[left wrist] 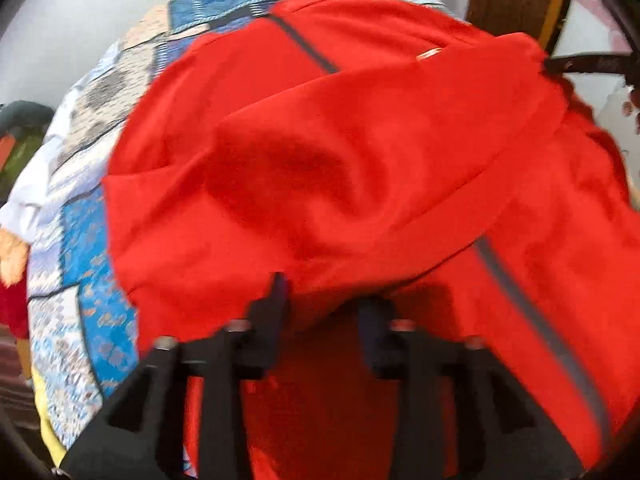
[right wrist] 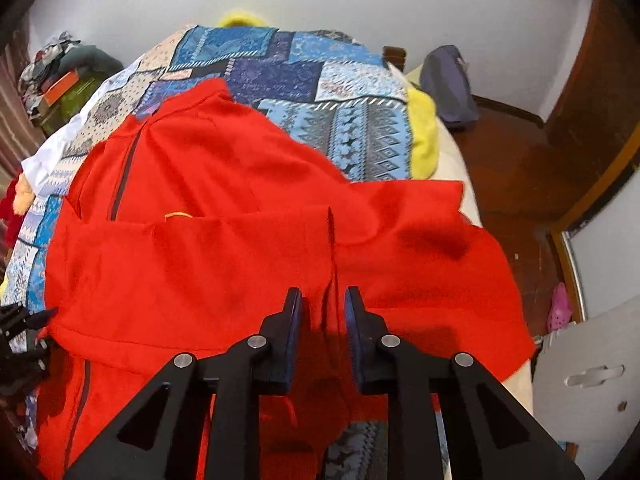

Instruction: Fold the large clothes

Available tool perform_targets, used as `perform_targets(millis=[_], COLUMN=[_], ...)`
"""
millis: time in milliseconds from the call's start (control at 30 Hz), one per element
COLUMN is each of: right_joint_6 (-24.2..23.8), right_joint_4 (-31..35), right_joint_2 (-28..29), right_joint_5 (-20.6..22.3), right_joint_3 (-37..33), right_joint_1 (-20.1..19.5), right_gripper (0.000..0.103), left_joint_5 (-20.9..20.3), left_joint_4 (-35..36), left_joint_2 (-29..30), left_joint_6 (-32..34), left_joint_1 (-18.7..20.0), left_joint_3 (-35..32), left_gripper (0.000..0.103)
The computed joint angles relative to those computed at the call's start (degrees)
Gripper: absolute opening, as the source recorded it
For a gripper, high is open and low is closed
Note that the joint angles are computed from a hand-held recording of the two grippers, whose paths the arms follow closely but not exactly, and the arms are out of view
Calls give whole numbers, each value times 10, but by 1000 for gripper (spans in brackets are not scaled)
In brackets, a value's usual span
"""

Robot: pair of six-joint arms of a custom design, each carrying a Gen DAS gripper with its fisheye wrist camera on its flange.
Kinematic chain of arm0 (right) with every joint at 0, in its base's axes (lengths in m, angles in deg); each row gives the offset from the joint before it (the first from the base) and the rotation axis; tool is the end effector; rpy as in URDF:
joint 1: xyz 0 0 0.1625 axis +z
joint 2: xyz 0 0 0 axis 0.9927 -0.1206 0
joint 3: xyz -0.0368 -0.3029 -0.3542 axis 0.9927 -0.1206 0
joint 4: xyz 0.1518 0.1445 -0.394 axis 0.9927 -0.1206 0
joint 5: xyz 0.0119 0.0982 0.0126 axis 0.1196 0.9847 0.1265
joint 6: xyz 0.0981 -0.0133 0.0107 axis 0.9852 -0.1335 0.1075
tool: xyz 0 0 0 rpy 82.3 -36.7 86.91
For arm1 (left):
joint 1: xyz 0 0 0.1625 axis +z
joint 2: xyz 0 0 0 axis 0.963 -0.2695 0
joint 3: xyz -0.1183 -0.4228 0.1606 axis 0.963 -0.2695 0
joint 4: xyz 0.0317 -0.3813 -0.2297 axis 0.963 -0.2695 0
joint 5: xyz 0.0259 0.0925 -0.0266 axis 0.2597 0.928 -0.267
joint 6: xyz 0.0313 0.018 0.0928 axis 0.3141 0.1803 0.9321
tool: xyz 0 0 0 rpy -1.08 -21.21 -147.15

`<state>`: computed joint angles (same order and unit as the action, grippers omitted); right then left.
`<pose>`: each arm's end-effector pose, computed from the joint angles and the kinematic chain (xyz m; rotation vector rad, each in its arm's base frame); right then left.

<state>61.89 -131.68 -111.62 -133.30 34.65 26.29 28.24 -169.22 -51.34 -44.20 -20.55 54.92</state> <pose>0.2799 -0.6231 0.3064 0.1576 -2.2879 0.6154 -0.1881 -0.5979 0.2831 0.8601 2.2503 -0.2690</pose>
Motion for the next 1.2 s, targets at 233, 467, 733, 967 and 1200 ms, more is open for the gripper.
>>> perform_targets(millis=[233, 467, 733, 967, 1200], right_joint_6=[-40, -40, -65, -145, -35], right_joint_4=[-32, 1, 59, -64, -7], right_joint_2=[-2, 45, 127, 142, 53], right_joint_5=[8, 67, -27, -177, -106], right_joint_3=[-13, -51, -71, -46, 0], right_joint_1=[31, 45, 37, 39, 20], right_gripper=[18, 18, 18, 87, 88], left_joint_5=[-1, 51, 65, 74, 116], left_joint_4=[35, 10, 52, -23, 33], left_joint_2=[-51, -13, 56, 43, 21], left_joint_6=[-41, -62, -102, -50, -84], left_joint_1=[27, 72, 128, 127, 116], left_joint_3=[-20, -90, -124, -85, -71], left_gripper=[77, 82, 88, 95, 95])
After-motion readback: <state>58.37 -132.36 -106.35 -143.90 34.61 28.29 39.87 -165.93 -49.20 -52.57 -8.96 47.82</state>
